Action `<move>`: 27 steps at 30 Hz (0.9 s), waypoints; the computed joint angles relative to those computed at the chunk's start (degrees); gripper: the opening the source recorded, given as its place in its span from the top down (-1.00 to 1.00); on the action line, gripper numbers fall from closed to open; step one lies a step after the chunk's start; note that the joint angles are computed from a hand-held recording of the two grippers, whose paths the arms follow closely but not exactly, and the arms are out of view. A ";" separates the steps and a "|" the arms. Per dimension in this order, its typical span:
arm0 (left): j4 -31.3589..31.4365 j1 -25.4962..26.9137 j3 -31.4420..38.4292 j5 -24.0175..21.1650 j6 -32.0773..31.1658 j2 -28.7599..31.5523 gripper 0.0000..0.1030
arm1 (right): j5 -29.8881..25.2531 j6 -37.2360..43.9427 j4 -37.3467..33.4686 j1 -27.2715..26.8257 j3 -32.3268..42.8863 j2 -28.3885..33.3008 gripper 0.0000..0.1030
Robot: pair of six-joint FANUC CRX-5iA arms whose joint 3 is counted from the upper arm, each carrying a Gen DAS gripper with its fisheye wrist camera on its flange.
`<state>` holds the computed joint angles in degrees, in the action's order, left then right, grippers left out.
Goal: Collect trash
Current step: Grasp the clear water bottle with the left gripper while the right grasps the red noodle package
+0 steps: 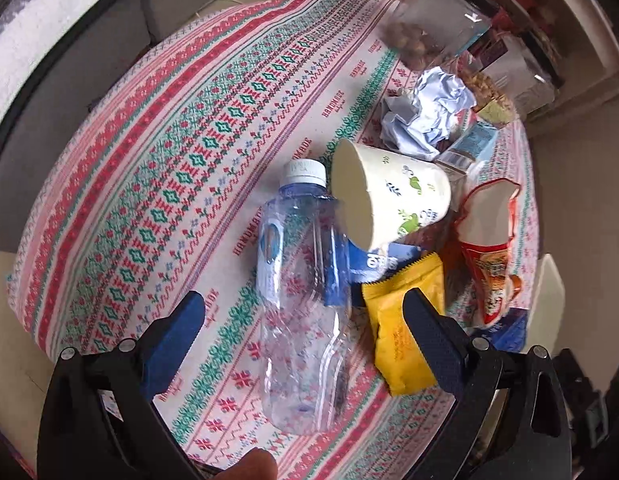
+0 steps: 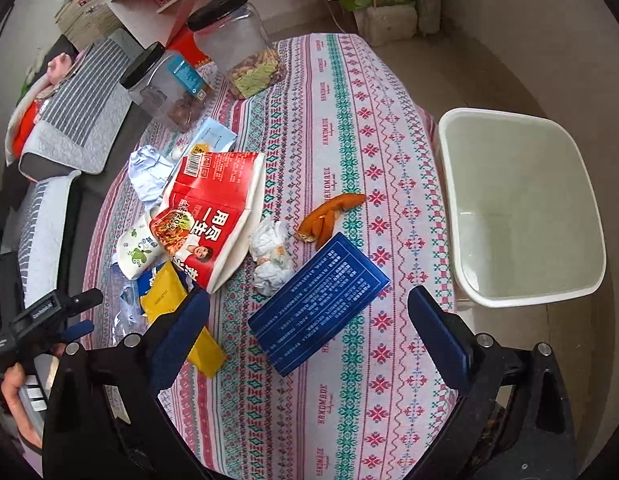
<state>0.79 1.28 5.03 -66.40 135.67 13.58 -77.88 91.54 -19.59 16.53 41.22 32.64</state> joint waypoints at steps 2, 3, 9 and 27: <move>-0.34 -0.22 2.06 -2.46 0.05 2.07 -0.86 | 2.33 1.95 1.25 1.19 -0.27 -0.62 -0.83; 1.20 0.19 1.91 -2.34 -0.70 2.69 -0.86 | 2.67 2.23 1.77 1.52 0.08 -0.40 -0.83; 1.26 -0.14 4.07 -4.82 -1.56 5.68 -0.81 | -4.77 -1.37 -1.01 1.57 10.10 6.69 -0.83; 2.07 4.13 -10.15 2.80 -5.47 -10.63 -0.13 | 26.59 9.79 29.57 17.86 -19.15 -2.38 -0.80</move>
<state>2.86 5.41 -5.11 -63.59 130.21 2.95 -51.30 101.34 9.97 34.39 22.07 30.27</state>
